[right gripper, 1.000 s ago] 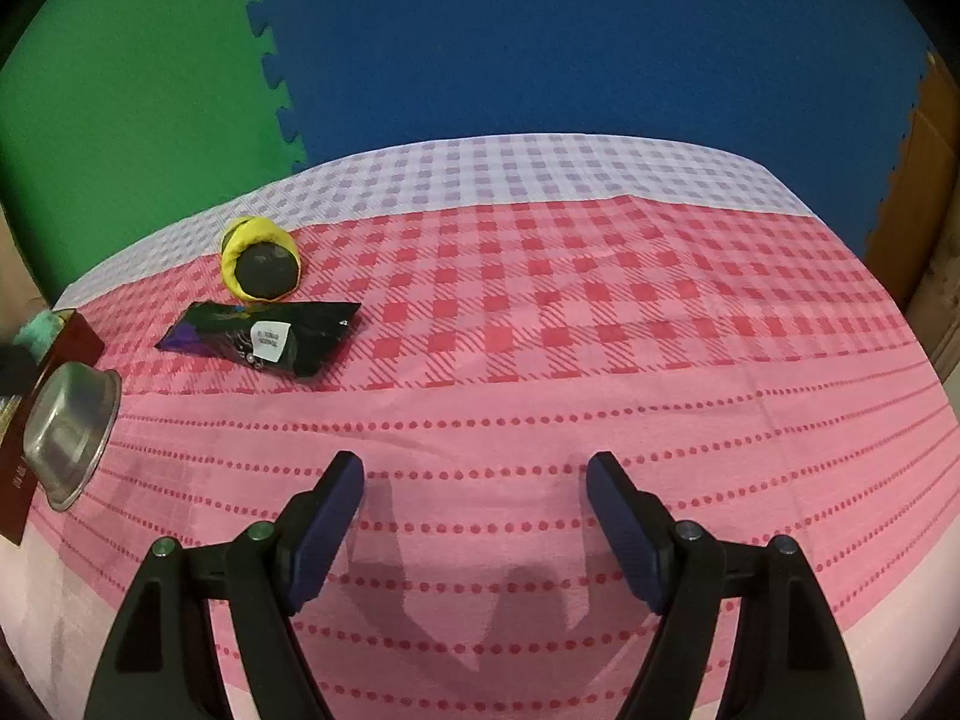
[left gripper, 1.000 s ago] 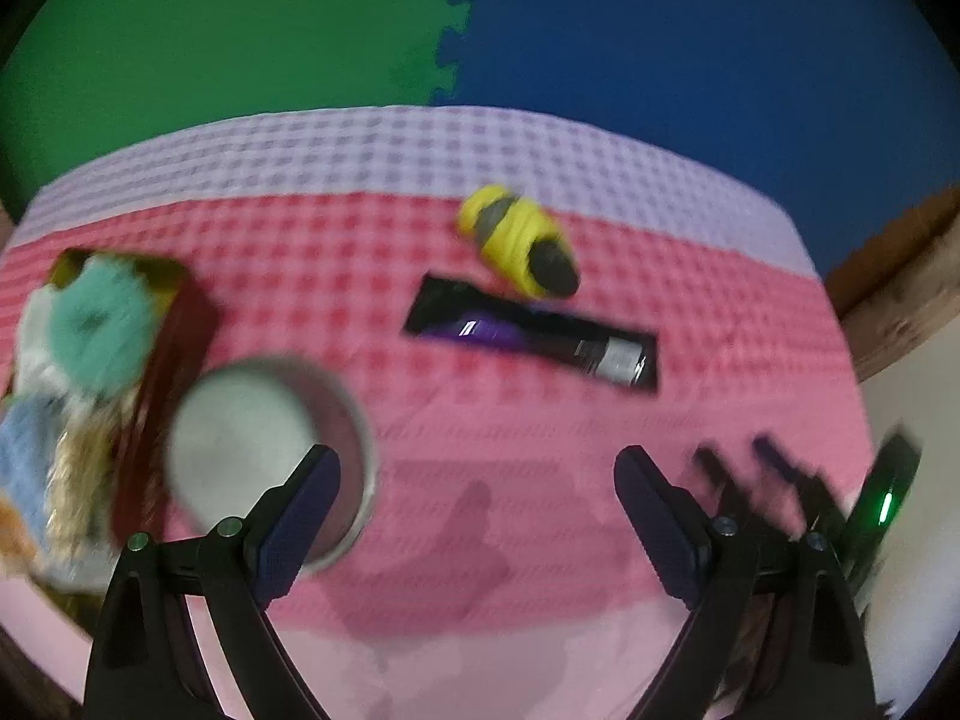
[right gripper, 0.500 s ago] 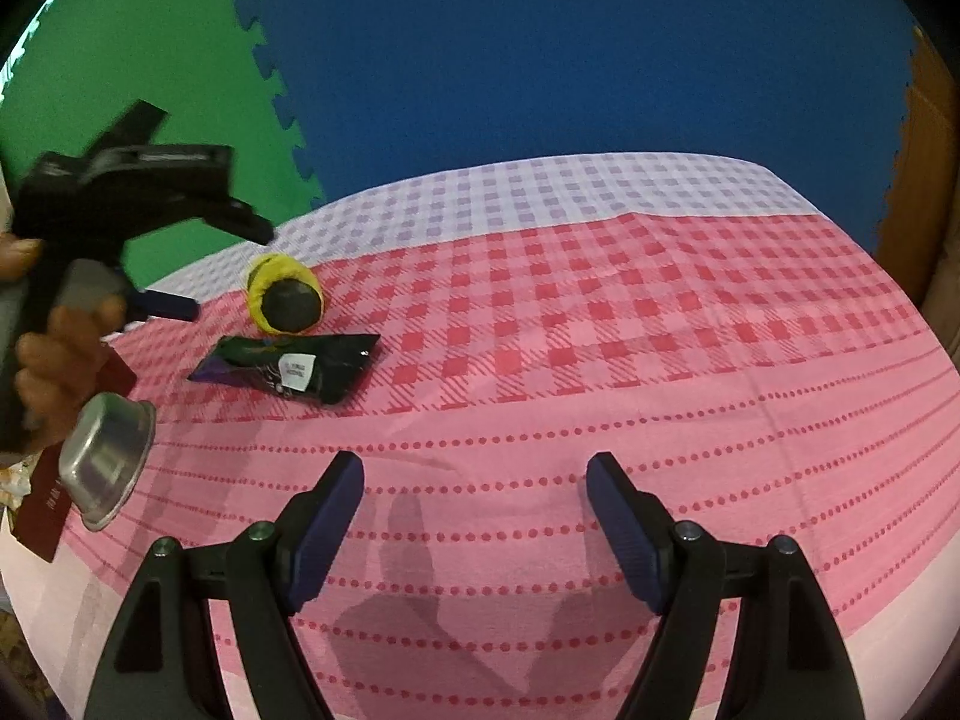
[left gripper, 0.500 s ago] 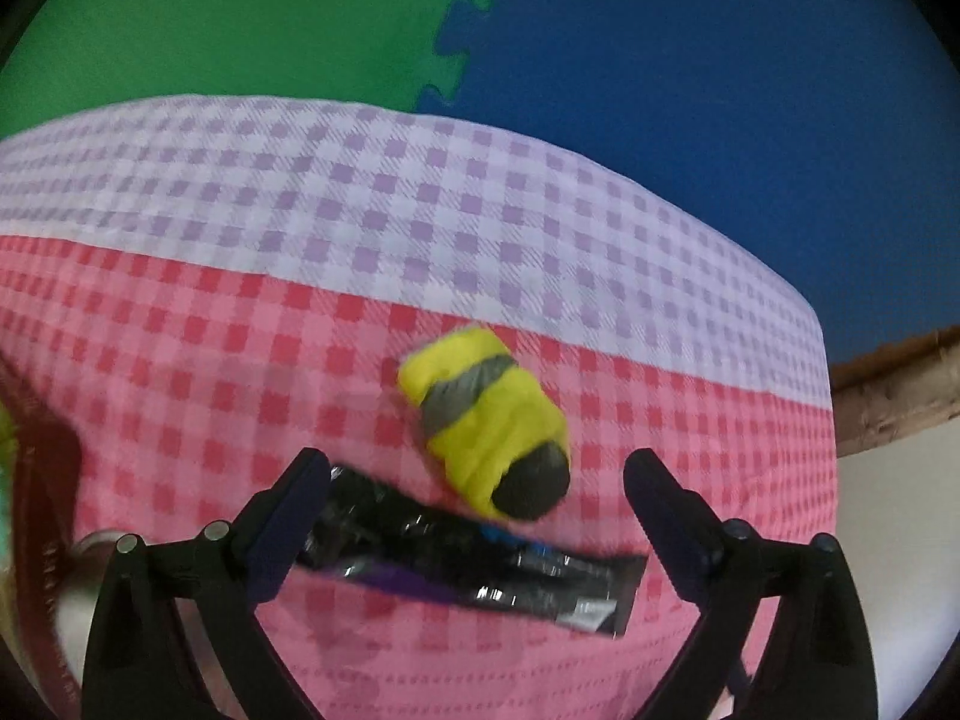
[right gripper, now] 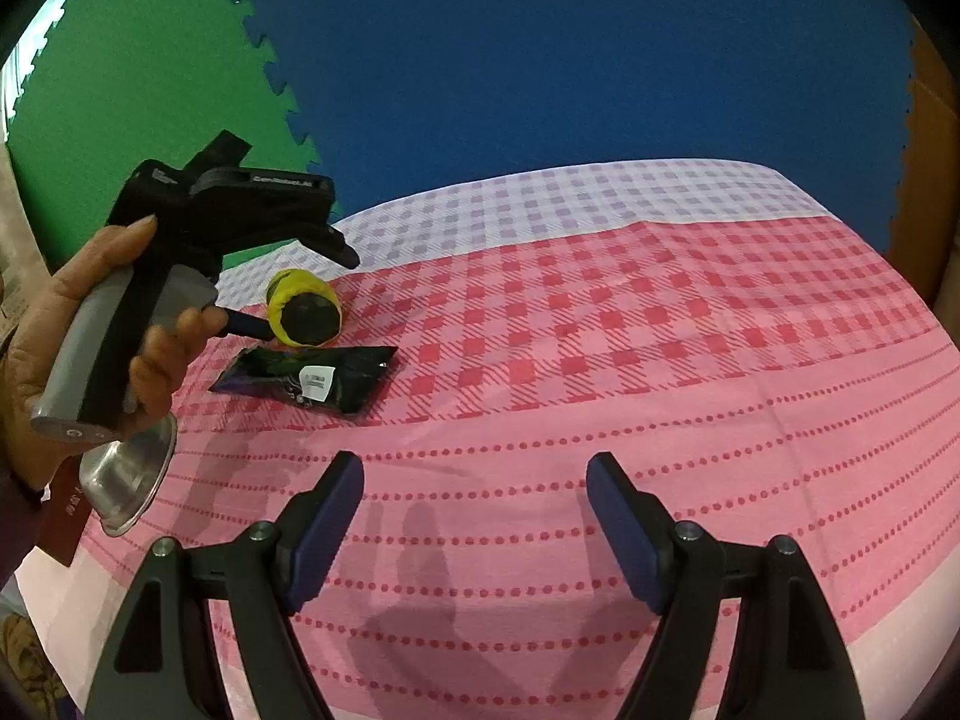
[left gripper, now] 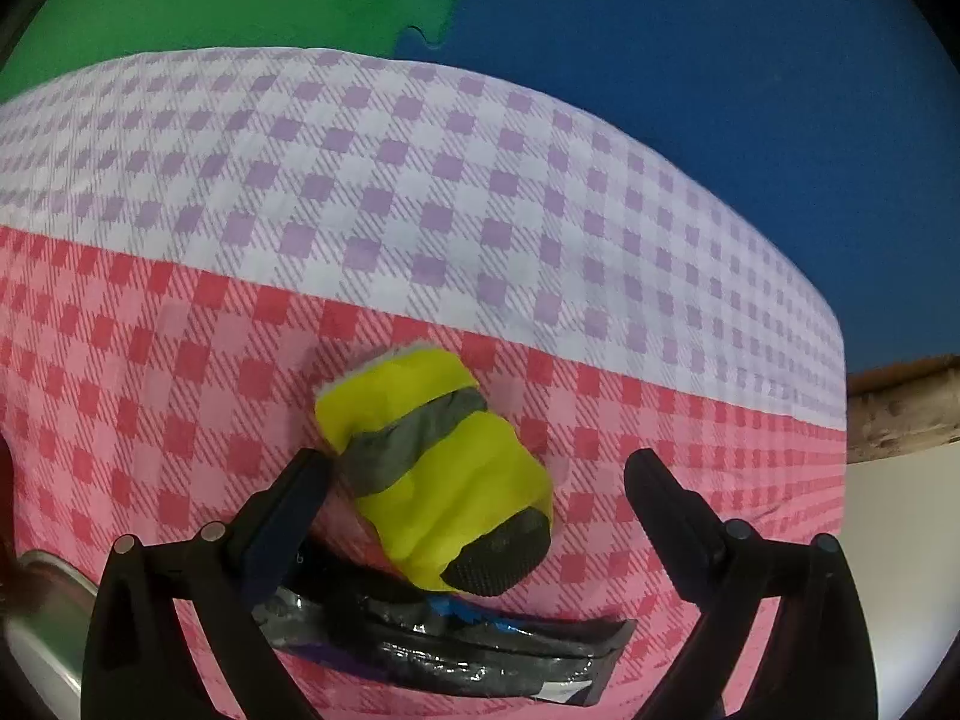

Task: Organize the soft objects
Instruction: 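Grasp the yellow-black plush toy with the left tool and lift it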

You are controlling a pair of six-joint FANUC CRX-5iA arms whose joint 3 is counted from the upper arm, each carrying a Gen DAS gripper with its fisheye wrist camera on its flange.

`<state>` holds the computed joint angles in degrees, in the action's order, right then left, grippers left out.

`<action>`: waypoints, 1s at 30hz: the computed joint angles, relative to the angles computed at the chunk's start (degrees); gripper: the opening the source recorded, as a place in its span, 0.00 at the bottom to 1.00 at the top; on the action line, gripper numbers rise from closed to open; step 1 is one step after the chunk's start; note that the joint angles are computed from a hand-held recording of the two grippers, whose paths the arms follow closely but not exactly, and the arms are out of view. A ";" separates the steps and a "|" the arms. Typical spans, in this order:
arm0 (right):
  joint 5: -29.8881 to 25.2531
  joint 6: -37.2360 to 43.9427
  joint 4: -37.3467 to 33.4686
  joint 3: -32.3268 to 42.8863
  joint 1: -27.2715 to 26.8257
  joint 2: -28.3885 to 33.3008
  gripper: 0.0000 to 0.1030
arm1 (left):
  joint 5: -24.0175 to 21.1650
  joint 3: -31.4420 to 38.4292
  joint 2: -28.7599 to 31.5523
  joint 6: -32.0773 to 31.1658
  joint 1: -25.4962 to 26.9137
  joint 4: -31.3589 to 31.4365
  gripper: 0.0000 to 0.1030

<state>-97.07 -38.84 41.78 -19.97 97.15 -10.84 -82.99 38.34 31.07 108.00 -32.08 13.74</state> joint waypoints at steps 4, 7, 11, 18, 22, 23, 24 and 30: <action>0.11 -0.23 0.13 -0.09 0.05 -0.05 0.76 | -2.59 4.05 2.28 0.86 -1.51 -2.56 0.93; 0.24 -0.42 0.29 -0.22 0.02 -0.14 0.76 | -6.09 9.38 4.58 1.40 -3.96 -8.02 0.68; 0.40 -1.42 0.74 -0.76 0.28 -0.49 0.77 | -4.88 8.95 3.76 0.00 -4.89 -10.19 0.28; -0.63 -6.05 1.60 -2.34 1.52 -1.64 0.76 | 7.93 -5.06 -5.61 -4.17 -4.21 -6.61 0.25; -0.60 -5.78 1.26 -2.08 1.25 -1.47 0.76 | 10.82 -10.46 -10.80 -5.42 -4.36 -4.74 0.26; -0.58 -5.75 1.18 -2.06 1.18 -1.47 0.76 | 11.21 -11.84 -12.27 -5.49 -4.44 -4.77 0.26; -0.58 -5.75 1.18 -2.06 1.18 -1.47 0.76 | 11.65 -13.61 -13.92 -5.95 -4.26 -4.52 0.26; 0.36 -5.00 0.98 -2.30 0.65 -1.85 0.76 | 13.79 -23.82 -24.34 -7.45 -3.13 -2.56 0.27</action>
<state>-96.71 -43.84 42.76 -22.27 97.80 -12.69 -69.20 14.52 6.73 100.55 -35.21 11.19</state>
